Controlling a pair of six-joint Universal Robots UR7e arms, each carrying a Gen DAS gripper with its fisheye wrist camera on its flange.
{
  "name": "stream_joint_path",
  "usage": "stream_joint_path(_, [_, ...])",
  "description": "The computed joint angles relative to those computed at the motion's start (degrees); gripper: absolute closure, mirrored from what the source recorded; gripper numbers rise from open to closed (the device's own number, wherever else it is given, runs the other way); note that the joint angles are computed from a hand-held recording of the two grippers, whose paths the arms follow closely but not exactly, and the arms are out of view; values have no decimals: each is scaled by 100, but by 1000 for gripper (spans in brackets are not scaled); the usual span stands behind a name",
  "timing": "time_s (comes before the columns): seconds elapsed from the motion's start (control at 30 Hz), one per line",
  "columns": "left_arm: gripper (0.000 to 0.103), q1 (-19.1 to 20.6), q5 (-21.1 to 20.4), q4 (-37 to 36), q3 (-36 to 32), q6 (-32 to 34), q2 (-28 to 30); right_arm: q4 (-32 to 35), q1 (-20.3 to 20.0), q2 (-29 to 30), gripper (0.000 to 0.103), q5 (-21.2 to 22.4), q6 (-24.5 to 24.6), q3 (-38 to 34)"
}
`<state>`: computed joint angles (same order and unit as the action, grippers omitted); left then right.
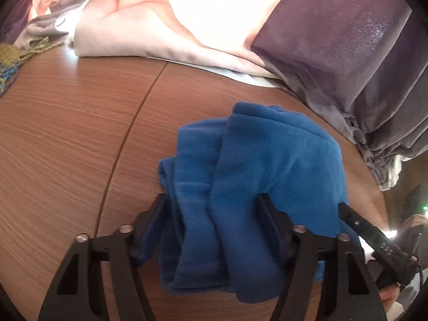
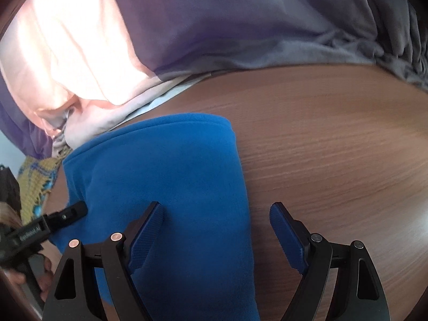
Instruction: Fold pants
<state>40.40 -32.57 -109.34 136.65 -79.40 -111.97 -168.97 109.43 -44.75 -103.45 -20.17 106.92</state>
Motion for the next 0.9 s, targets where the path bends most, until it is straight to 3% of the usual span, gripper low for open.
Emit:
stream_joint_path(0.13, [57,-69,35,-262,116,119,-88,96,-22,23,23,69,18,-40])
stream_joint_path(0.27, [66,-245,168,-313,252,47,-242,361,-65,-47,52,402,-28,-51])
stream_joint_path(0.43, [72,-429,266,-168,339,-196,-405,175,66,-96,73,251,-313,27])
stream_joint_path(0.77, [76,-1318,205,1294,278,-1511,-513,71,52,-702,78,384,-296,574])
stream_joint_path(0.9, [76,-1807,178,2231,176,-2321,-569,-18,63,-996,79,413,-340,875])
